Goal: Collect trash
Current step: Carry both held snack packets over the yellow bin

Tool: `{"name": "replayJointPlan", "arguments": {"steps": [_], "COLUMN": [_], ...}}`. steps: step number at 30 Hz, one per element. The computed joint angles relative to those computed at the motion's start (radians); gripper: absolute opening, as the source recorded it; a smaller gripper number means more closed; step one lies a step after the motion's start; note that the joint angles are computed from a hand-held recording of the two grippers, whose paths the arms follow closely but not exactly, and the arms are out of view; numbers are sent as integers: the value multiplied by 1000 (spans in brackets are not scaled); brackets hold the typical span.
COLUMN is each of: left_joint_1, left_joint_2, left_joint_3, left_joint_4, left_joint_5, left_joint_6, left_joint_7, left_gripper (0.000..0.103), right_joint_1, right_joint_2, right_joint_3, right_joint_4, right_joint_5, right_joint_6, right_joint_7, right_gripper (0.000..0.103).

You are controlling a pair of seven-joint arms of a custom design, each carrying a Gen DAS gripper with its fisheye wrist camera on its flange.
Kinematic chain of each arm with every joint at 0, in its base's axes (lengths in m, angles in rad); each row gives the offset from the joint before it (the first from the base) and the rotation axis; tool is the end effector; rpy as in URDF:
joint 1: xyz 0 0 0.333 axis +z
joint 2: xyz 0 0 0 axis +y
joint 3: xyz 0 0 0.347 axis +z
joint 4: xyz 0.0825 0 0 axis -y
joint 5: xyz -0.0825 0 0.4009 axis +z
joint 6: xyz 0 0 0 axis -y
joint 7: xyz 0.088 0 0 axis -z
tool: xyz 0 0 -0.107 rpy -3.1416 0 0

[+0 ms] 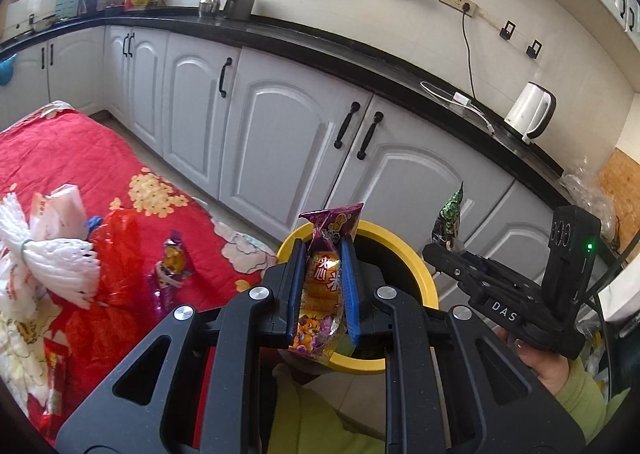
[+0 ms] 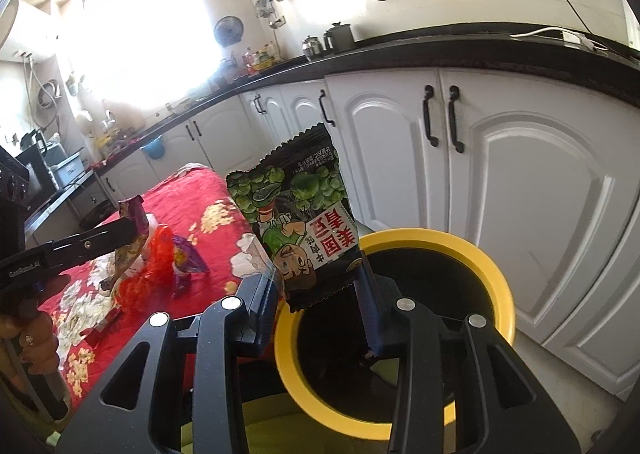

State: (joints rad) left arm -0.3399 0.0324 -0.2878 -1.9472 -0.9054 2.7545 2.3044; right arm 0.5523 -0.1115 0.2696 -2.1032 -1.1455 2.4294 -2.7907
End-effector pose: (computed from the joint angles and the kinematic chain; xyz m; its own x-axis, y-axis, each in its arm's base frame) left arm 0.5266 -0.3394 0.5647 -0.6773 -0.6745 0.2939 -0.5927 0.2635 -0.7611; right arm 0.3863 0.4187 0.5384 -0.1756 -0.9425 -0.2844 -0.5105 0.3342 -0.7923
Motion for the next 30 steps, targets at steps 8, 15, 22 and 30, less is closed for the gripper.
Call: {"name": "replayJointPlan", "arguments": {"steps": [8, 15, 22, 30], "left_joint_1": [-14, -25, -33, -41], "left_joint_2": [29, 59, 89, 130], "left_joint_3": [-14, -25, -33, -42], "left_joint_4": [14, 30, 46, 70], "left_joint_5": [21, 44, 69, 109], "left_joint_6": [12, 18, 19, 19], "left_joint_7": [-12, -26, -47, -82], "left_gripper": [12, 12, 12, 12], "right_joint_1": [-4, -9, -14, -20], "right_joint_2": [-14, -22, -21, -20], "right_joint_3": [0, -1, -4, -10], "right_joint_4": [-29, -54, -77, -103], "right_joint_5": [11, 31, 55, 78], "right_joint_6": [-10, -11, 1, 24], "right_joint_7": [18, 29, 37, 45], "right_gripper": [34, 34, 34, 34]}}
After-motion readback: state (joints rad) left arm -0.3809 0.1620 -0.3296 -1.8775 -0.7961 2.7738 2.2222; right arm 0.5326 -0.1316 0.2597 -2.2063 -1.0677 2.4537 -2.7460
